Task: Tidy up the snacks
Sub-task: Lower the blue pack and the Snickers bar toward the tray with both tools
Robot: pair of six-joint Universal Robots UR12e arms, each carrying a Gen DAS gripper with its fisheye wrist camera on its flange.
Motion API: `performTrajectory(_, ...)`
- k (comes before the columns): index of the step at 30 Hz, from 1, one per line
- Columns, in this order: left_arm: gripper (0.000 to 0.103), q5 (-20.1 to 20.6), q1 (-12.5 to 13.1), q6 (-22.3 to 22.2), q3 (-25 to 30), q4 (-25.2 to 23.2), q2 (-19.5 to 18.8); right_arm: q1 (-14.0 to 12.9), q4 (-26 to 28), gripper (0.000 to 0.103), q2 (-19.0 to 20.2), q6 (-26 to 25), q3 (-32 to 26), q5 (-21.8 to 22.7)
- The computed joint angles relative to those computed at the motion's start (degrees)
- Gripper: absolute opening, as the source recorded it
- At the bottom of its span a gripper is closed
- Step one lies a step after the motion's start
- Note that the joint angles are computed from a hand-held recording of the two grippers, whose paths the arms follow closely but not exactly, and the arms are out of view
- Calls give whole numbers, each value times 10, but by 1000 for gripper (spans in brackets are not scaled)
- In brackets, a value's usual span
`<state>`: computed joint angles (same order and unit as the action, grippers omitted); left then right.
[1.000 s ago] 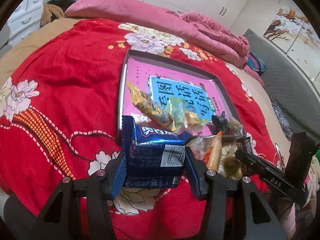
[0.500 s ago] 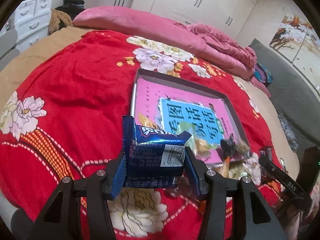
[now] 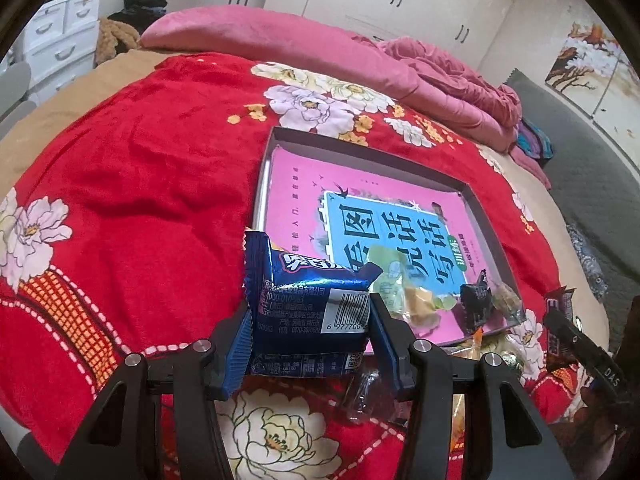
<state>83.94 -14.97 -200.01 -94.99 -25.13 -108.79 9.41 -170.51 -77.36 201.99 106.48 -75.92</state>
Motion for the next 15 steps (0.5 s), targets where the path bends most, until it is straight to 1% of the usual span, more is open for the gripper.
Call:
performTrajectory(7, 55, 3, -3, 5, 8, 1, -8, 1, 0, 28, 4, -4, -5, -1)
performTrajectory(15, 55, -1, -4, 0, 16, -1, -18, 2, -2, 28, 10, -6, -11, -6)
